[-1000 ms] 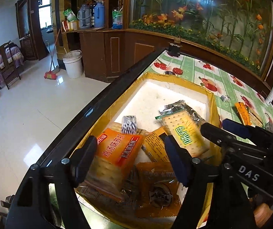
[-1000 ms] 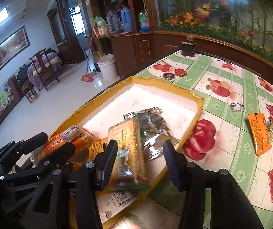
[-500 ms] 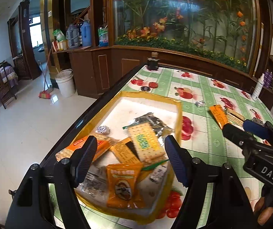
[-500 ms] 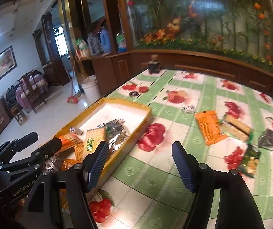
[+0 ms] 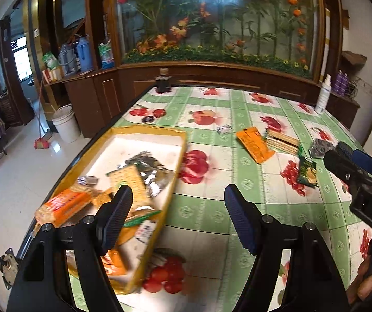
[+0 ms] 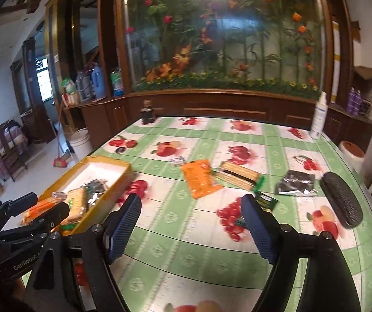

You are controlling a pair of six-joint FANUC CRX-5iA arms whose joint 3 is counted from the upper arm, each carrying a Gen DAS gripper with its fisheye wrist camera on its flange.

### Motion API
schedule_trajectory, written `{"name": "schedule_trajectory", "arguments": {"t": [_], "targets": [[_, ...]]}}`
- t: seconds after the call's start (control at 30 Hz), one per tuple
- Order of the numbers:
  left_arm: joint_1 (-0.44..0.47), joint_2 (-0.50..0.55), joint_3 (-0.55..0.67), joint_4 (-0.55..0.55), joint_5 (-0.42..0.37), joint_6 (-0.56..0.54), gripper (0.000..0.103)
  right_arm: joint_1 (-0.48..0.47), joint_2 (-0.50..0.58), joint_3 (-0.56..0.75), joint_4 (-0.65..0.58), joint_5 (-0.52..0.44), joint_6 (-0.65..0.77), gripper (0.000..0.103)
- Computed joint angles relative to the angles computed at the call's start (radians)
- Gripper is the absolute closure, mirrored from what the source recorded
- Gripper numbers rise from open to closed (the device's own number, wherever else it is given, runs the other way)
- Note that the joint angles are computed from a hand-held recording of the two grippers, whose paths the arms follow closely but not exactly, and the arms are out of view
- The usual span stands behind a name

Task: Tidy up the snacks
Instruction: 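Move both tools back over the table toward the remaining snacks, then grasp the orange snack bag with left tool while right tool grasps the green cracker pack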

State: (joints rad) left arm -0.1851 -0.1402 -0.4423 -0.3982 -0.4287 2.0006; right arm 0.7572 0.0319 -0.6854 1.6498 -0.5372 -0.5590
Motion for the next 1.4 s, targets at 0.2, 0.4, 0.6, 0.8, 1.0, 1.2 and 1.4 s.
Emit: {"name": "schedule_trajectory", "arguments": {"t": [0.2,0.4,0.6,0.8,1.0,1.2,1.4], "targets": [[-0.074,0.103,0.081,-0.002,-0.034,-0.01,0.024,-0.118,-0.069,-0.107,-0.007,0.078,-0.081,0.021],[-0.076,0.26,0.179,0.207,-0.016,-0.181,0.024,-0.339,-0.076,-0.155,0.108,0.306,-0.251,0.021],[-0.108,0.46,0.39,0.21,-0.11,-0.142,0.024,-0.332,0.033,-0.075,-0.011,0.33,-0.123,0.021],[-0.12,0.589,0.545,0.177,-0.188,-0.067,0.024,-0.207,0.184,0.113,-0.501,0.227,0.313,0.021],[-0.133,0.688,0.662,0.186,-0.261,-0.074,0.024,-0.153,0.289,0.244,-0.651,0.083,0.458,0.017],[-0.119,0.678,0.626,0.193,-0.176,-0.096,0.04,-0.144,0.291,0.236,-0.607,0.037,0.498,0.046],[-0.059,0.613,0.484,0.379,-0.079,-0.292,0.092,-0.18,0.253,0.186,-0.567,0.108,0.464,0.057]]}}
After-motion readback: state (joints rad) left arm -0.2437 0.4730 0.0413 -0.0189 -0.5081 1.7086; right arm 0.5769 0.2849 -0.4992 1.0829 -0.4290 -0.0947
